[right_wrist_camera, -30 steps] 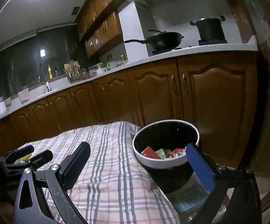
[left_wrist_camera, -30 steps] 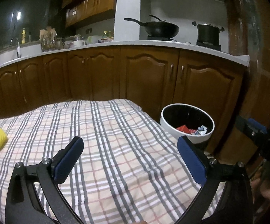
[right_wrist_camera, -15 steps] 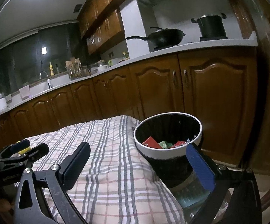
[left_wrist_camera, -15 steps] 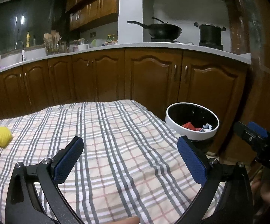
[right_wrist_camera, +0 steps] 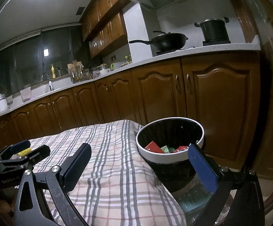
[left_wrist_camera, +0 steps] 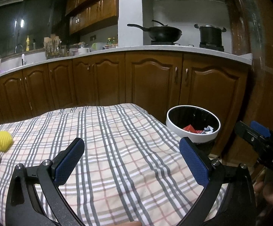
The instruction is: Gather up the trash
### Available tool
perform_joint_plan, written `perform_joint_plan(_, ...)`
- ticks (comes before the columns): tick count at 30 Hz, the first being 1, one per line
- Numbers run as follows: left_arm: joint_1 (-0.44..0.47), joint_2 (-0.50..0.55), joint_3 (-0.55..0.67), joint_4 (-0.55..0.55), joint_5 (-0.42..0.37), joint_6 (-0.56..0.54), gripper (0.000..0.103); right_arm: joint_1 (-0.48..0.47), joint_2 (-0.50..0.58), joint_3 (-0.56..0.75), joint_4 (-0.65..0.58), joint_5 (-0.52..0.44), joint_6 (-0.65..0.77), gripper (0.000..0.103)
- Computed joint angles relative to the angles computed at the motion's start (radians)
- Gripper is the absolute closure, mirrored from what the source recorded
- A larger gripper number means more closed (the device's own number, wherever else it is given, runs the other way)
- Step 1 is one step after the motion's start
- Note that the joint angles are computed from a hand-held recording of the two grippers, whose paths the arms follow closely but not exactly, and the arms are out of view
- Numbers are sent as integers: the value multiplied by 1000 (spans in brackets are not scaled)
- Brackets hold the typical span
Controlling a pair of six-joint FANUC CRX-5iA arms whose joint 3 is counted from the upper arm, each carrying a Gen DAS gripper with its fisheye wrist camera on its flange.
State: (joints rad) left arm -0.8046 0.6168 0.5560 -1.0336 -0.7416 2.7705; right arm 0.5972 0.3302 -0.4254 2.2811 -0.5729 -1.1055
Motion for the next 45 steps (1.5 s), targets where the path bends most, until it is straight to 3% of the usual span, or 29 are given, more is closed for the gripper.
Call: perform_joint_plan(45, -8, 0, -2, -36, 11, 4, 1, -15, -11, 12, 60, 30, -32, 0)
